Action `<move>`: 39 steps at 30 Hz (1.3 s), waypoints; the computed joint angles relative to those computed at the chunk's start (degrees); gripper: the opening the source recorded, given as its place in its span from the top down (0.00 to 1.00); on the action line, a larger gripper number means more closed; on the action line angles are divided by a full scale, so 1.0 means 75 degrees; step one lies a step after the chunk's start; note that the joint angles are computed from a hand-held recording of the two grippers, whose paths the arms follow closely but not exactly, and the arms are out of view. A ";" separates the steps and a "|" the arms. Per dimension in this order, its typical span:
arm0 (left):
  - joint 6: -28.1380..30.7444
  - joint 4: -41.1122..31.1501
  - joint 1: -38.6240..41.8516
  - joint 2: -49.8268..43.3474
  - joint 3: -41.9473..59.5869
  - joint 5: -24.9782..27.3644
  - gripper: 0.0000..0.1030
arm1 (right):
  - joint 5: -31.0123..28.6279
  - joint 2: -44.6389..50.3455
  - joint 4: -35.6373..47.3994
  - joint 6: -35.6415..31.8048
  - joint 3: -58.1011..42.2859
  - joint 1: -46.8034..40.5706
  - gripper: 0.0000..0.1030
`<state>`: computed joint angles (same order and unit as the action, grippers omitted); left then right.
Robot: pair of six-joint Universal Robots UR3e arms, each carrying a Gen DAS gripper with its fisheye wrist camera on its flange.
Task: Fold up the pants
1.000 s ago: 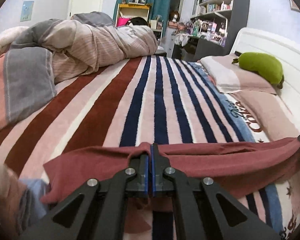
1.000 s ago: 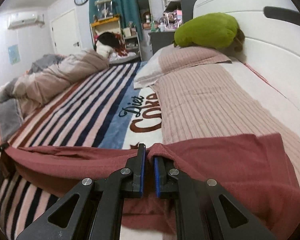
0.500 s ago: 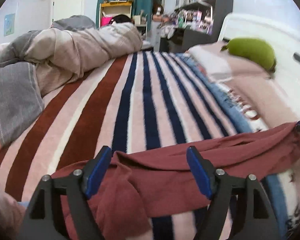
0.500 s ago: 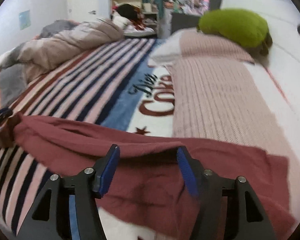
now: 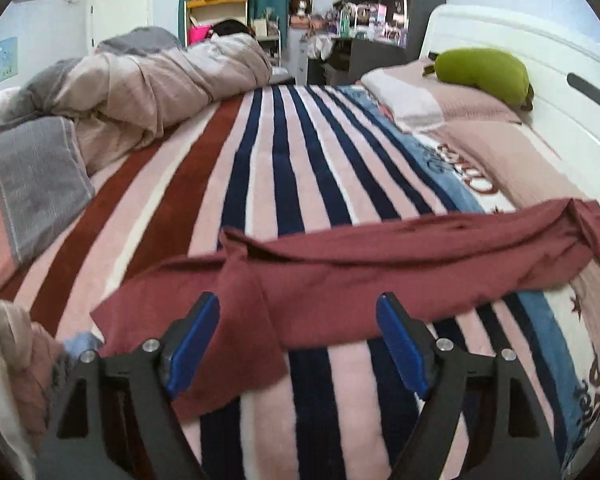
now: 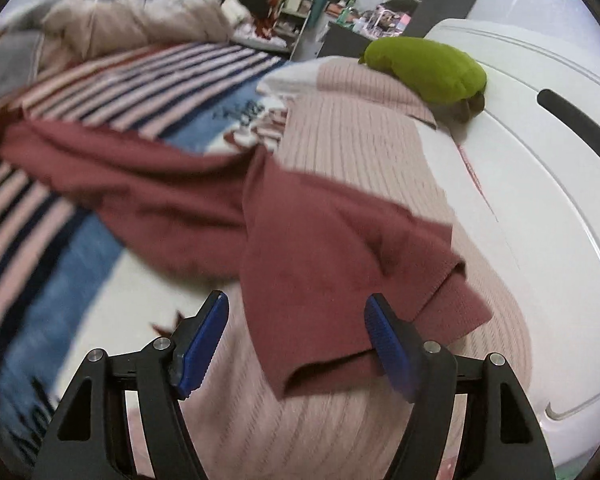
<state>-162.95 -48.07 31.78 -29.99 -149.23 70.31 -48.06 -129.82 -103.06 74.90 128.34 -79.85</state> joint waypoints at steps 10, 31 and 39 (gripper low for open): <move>-0.0294 0.0530 -0.0506 -0.0344 -0.0284 0.0555 0.25 | 0.0453 -0.0576 -0.1233 -0.0368 0.1121 -0.0360 0.72; -0.2513 0.4434 -0.3535 -0.4724 0.0584 0.3178 0.25 | 0.0209 0.4990 -0.5107 0.6223 -0.3116 0.2506 0.82; -0.2930 0.4886 -0.4084 -0.5694 0.0932 0.3747 0.25 | -0.0744 0.6589 -0.5770 0.7723 -0.4250 0.2904 0.54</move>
<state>-184.92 -11.43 1.15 -72.70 -142.23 98.41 -53.64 -80.41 -146.34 132.82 96.46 -58.07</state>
